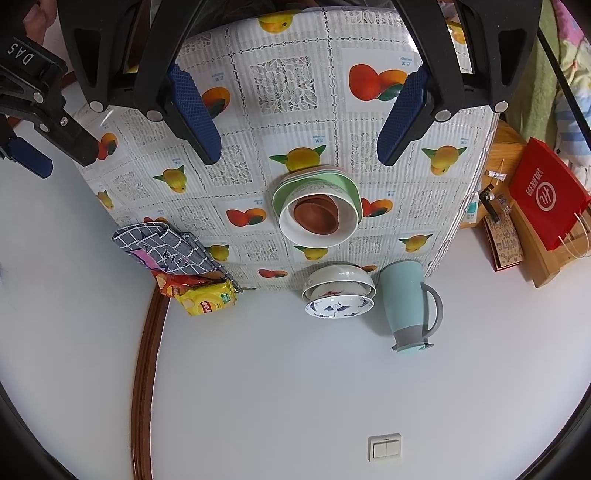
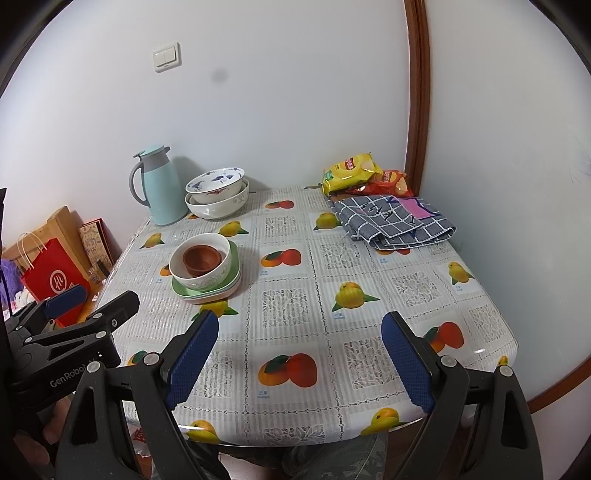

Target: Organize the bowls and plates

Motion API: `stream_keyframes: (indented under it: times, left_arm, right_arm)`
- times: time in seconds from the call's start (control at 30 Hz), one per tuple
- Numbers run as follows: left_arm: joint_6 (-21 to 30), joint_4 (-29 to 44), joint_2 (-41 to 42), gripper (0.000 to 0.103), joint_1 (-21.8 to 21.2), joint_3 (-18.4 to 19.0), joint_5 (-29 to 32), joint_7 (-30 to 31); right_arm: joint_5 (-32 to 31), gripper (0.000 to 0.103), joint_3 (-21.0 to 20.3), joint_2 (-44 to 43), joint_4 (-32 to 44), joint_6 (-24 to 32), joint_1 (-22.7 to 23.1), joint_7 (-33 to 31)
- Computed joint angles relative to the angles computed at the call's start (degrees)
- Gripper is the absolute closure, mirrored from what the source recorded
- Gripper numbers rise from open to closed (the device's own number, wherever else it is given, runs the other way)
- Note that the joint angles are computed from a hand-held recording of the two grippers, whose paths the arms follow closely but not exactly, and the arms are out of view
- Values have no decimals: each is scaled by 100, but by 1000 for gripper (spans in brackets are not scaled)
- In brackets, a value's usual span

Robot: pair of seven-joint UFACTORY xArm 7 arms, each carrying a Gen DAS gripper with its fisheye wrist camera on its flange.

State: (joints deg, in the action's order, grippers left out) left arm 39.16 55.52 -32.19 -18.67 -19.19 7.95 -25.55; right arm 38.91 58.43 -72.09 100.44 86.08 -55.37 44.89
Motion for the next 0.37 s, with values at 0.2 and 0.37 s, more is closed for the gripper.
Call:
stream_keyframes:
  times: [0.2,0.37]
  left_arm:
    - [-29,-12,-3,17,23,-20,48,-43]
    - [-131,-81,7,17,38,-7,73,-58]
  right_arm:
    - [8,14,-5,-11,25,-17,-5,-14]
    - [64,14,21,-43,-51,-100,9,-25]
